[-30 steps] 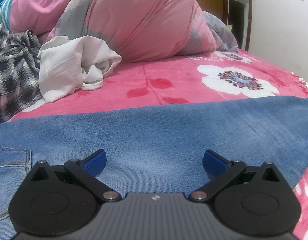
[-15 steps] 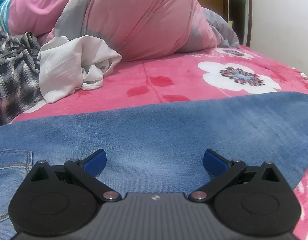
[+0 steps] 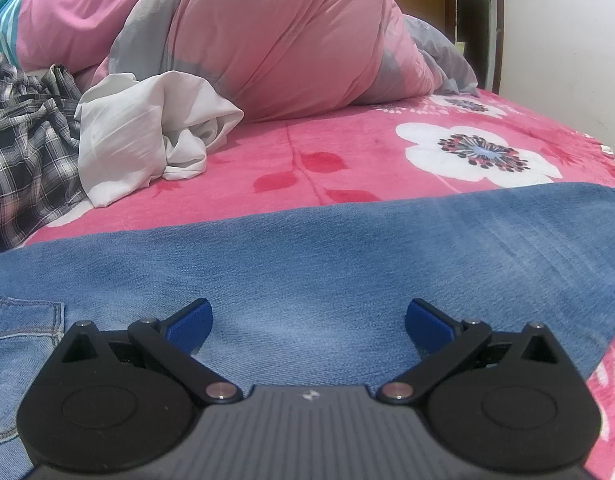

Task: Fold clothes
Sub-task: 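Lift the hem with the right gripper and fold it toward the waistband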

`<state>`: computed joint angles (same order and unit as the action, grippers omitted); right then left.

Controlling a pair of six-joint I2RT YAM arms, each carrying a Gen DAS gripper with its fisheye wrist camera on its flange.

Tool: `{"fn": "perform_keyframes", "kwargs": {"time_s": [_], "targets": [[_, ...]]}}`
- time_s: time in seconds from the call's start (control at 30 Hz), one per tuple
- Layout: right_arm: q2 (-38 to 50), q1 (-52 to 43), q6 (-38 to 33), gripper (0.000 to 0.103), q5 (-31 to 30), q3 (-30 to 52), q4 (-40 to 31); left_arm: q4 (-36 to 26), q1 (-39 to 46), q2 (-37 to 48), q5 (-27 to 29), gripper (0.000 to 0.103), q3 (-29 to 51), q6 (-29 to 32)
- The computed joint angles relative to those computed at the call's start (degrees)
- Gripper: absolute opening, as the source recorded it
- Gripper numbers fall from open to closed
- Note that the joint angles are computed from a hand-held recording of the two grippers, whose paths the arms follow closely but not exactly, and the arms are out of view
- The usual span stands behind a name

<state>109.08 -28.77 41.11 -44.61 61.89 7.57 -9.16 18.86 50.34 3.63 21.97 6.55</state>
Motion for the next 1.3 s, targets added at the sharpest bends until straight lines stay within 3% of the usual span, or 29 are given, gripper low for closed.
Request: {"fn": "perform_keyframes", "kwargs": {"time_s": [0.43,0.6,0.8,1.03,1.3], "targets": [[-18.62,11.62,-5.88,0.004,-5.16,-9.83,-1.36,0.3,0.07,-0.15,0.13,0.103,-0.3,-0.1],[-22.37,20.01,-2.02,0.004,-7.4,-14.64,0.81,0.23,0.13,-0.25,0.21,0.103,-0.28,-0.11],[-22.11,31.07,11.2,0.004,-9.75,-22.09,14.19,0.13,0.17,-0.27,0.25,0.103,-0.22,-0.12],[-18.7,42.28,22.7,0.004,-6.12,-27.73,26.99,-0.04,-0.02,-0.53,0.13,0.103,-0.26,-0.3],[-11.46,46.14,26.77,0.003,-2.07,-31.97,36.85,0.35,0.98,-0.85,1.39,0.103,-0.6,-0.53]]}}
